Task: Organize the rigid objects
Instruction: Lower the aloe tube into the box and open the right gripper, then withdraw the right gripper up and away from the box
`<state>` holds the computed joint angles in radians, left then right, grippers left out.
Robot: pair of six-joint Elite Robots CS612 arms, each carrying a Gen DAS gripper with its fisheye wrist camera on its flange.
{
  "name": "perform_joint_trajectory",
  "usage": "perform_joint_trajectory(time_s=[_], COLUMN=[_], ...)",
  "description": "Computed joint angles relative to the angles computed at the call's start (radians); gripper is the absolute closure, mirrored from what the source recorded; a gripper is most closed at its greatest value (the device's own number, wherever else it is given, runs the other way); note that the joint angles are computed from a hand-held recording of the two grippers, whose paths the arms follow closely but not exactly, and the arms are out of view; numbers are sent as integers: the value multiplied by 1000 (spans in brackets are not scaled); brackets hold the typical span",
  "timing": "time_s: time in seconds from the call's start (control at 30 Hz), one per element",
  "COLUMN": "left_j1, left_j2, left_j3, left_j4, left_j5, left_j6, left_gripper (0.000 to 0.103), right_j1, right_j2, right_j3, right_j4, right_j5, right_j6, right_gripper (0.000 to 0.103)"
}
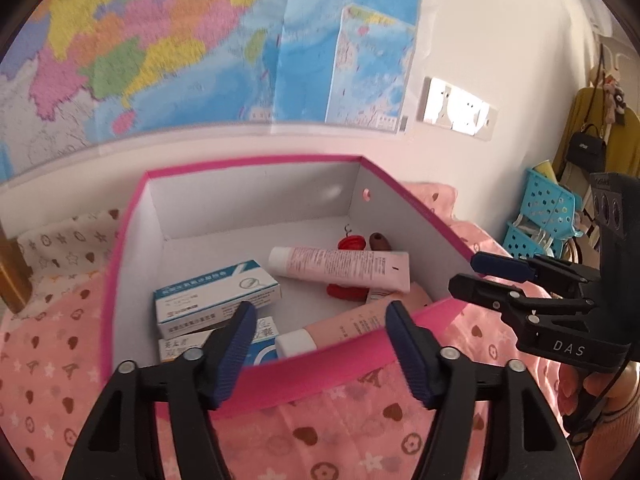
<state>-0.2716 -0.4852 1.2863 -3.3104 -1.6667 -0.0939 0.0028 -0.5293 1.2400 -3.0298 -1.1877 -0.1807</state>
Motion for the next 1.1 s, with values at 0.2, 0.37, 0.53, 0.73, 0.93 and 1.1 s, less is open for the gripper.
perform_joint_trajectory(time_s=[0.2, 0.37, 0.53, 0.73, 0.93, 1.1], left_j1=[-1, -10, -18, -24, -35, -44], left_j2=[-30, -48, -55, -57, -62, -60], left_j3=[84, 144, 182, 208, 230, 235], left_j4=[-108, -168, -177, -166, -164, -166], left_j5=[9, 57, 124, 172, 217, 259], left_j6=[-9, -15, -38, -68, -68, -61], left_gripper=[17, 2, 0, 0, 0, 0], right_j1=[-2, 6, 23, 23, 27, 30], right_j2=[-33, -48, -52, -54, -61, -61], right_j3=[90, 161, 194, 219, 242, 249], right_j4=[-108, -224, -272, -282, -282, -279], right_j5=[37, 54, -16, -14, -13, -6], right_j6=[10, 6, 24, 45, 32, 23], right_gripper=[45, 23, 9, 9, 9, 9])
